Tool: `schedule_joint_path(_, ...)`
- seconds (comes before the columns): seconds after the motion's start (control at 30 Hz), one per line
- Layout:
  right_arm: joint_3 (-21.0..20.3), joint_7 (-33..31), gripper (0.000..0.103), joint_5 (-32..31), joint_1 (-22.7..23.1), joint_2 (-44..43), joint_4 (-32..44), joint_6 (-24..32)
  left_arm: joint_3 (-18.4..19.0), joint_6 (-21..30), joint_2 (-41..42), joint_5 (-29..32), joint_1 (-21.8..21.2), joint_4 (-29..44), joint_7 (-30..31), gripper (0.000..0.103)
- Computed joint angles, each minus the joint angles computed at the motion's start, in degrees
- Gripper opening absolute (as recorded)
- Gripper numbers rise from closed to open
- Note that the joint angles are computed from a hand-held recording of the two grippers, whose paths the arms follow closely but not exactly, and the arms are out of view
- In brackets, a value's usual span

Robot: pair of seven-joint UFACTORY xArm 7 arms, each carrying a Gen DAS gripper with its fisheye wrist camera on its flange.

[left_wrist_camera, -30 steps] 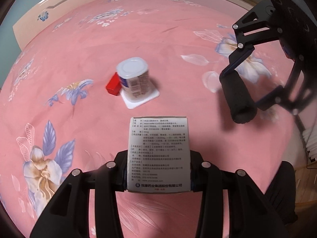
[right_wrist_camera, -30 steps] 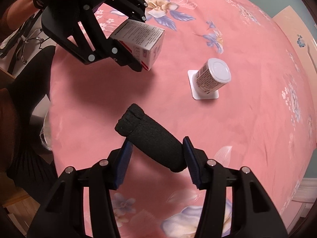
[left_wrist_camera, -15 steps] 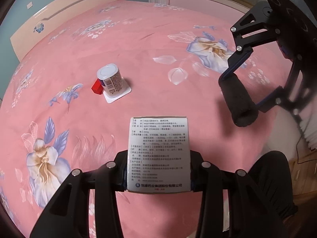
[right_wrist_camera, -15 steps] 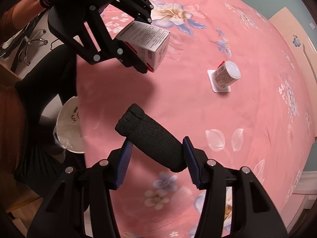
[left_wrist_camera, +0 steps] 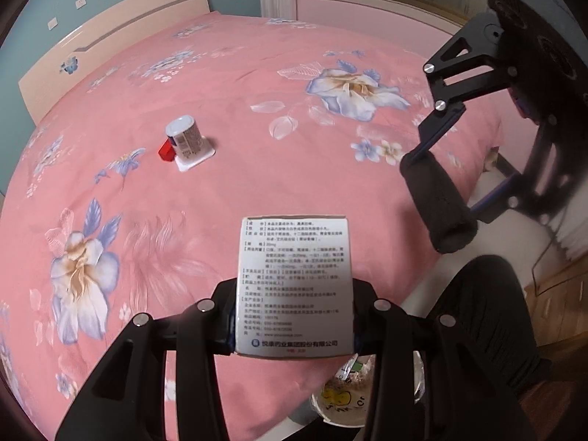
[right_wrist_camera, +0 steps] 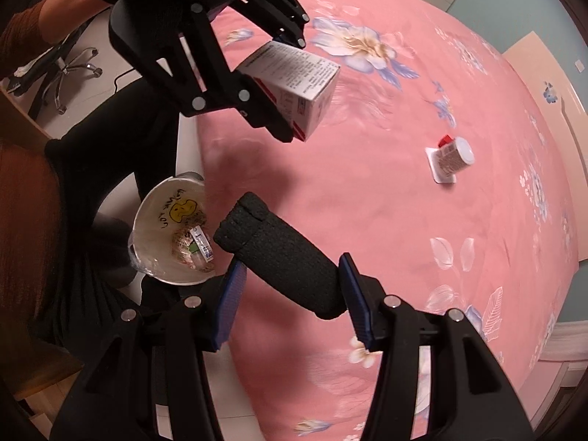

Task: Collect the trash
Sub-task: 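Carry the black sock and white box with both tools over the bowl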

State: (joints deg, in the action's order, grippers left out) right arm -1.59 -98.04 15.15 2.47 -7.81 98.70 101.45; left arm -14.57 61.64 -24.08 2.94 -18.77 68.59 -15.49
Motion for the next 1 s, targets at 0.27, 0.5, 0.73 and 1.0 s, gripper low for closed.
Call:
schedule_joint_path(0.27, -2.3, -3.3, 0.052, 1.29, 0.36, -9.89, -10.87, 0.5, -1.55, -0.81, -6.76, -2.01, -1.9, -7.09, -2.02, 0.045)
schedule_joint_path(0.5, -4.41, -5.63, 0.052, 0.6, 1.8, -17.76, -20.09, 0.6, -3.12, -1.34, -11.41, -3.69, -4.05, -12.39, -3.66, 0.045)
schedule_joint_path(0.73, -5.65, -7.2, 0.053, -0.72, 3.18, -24.61, -28.49, 0.79, -4.24, -2.07, -13.84, -5.54, -6.18, -16.75, -5.3, 0.045)
schedule_joint_path(1.0, -5.95, -7.71, 0.053, -2.84, 4.48, -29.7, -35.99, 1.0, -4.85, -4.68, -14.65, -7.27, -8.35, -20.51, -7.45, 0.045)
